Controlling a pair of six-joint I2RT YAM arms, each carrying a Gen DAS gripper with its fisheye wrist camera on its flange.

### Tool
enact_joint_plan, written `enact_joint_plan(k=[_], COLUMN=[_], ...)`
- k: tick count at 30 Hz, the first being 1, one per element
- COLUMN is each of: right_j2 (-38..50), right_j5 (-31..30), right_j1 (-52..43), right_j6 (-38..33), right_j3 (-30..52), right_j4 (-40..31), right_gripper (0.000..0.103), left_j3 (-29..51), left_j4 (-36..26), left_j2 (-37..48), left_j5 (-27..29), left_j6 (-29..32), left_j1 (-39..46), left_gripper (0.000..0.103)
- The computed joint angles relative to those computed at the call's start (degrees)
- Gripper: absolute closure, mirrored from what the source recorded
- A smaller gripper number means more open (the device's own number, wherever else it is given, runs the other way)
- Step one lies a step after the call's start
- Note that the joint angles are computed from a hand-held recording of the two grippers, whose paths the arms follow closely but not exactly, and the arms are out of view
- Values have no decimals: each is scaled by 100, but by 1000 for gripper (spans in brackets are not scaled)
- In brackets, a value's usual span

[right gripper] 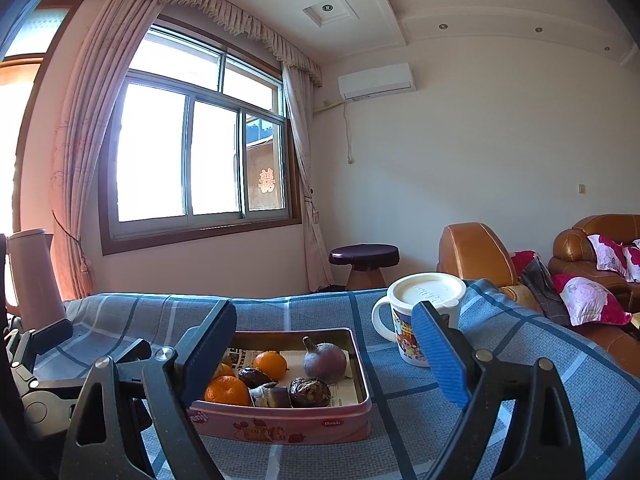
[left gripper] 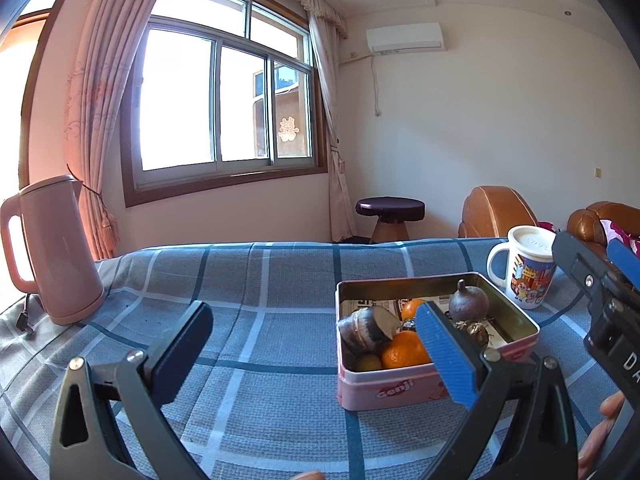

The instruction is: Organize fruits

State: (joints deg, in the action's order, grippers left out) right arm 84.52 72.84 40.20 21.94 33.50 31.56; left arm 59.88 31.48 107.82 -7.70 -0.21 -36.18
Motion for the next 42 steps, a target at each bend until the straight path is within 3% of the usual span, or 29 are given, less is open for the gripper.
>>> enact_joint_plan(k=[42], right_j2=[-13], right_j5=[-15], right_j1=[-23], right_j6=[182], right_j3=[51], right_j4=[-235], right_gripper=[12], left_j3=[-24], left_j4=[-27], left_j2=[-26], left_j5=[-30], left_j6=[128], left_j1=[0], left_gripper=[0])
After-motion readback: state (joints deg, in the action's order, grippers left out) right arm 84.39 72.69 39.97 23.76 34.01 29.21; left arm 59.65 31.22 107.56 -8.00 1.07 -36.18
